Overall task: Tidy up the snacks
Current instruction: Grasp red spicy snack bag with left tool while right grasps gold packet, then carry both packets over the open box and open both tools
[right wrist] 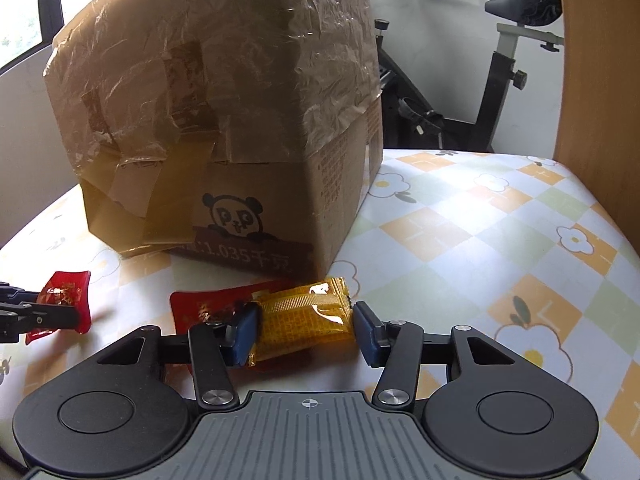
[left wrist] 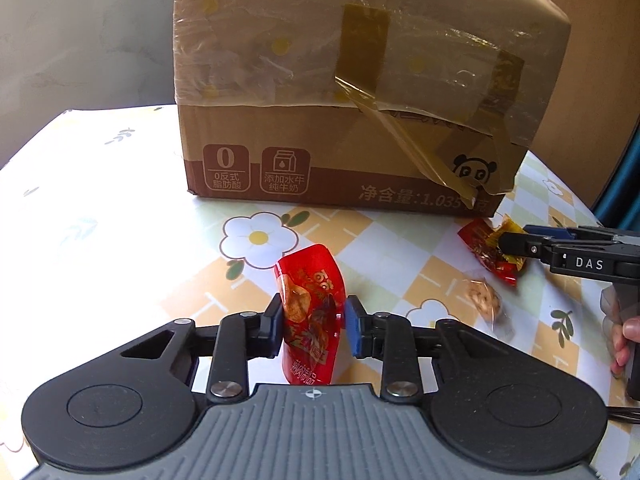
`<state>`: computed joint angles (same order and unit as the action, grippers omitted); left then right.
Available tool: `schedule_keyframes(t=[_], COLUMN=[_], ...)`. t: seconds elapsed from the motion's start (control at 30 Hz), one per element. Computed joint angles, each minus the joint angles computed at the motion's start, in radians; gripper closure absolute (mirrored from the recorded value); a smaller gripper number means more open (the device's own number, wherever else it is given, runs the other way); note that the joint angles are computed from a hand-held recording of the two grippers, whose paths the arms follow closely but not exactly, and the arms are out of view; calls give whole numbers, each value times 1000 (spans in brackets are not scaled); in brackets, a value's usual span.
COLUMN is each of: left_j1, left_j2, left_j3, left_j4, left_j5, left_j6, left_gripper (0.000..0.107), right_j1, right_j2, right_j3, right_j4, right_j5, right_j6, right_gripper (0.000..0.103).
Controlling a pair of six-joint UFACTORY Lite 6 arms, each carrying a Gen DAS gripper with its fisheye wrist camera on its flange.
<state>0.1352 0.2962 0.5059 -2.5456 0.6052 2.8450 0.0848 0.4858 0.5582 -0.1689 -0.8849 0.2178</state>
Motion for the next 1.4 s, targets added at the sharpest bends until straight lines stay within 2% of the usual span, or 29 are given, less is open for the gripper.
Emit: schedule_keyframes(t=[0.2,0.37,0.67,0.9,1.0,1.13,1.37,1.4], left_j1=[61,116,204,286,279,220,42,25], left_j2=[-56,-173,-326,-509,-507,-394,-95,-67], left_j3=[-30,-73,-94,-10,112,326,694,719], left_j4=[81,181,383,601,632,623,621,599], left_j5=[17,23,52,124,138,103,-111,-136], left_j6=[-56,-137,-325,-563,-634,-703,-803,-782], left_gripper=[77,83,84,84,84,84,83,77], right_j1=[-55,-134,-173,-176,-171,-80,87,104], right_j2=[-107,-257,-630,-816,-775,-593,-230,-194], right_j3=[-148,-256,-333,-222,-98,150,594,634], right_j4=[-35,-95,-185,-310,-375,-353,-261,-238], right_j5=[-99,-120,-9,117,143,233,485,512], right_j6=[81,129,190,299,347,308,231,218], right_gripper=[56,56,56,56,56,56,56,55])
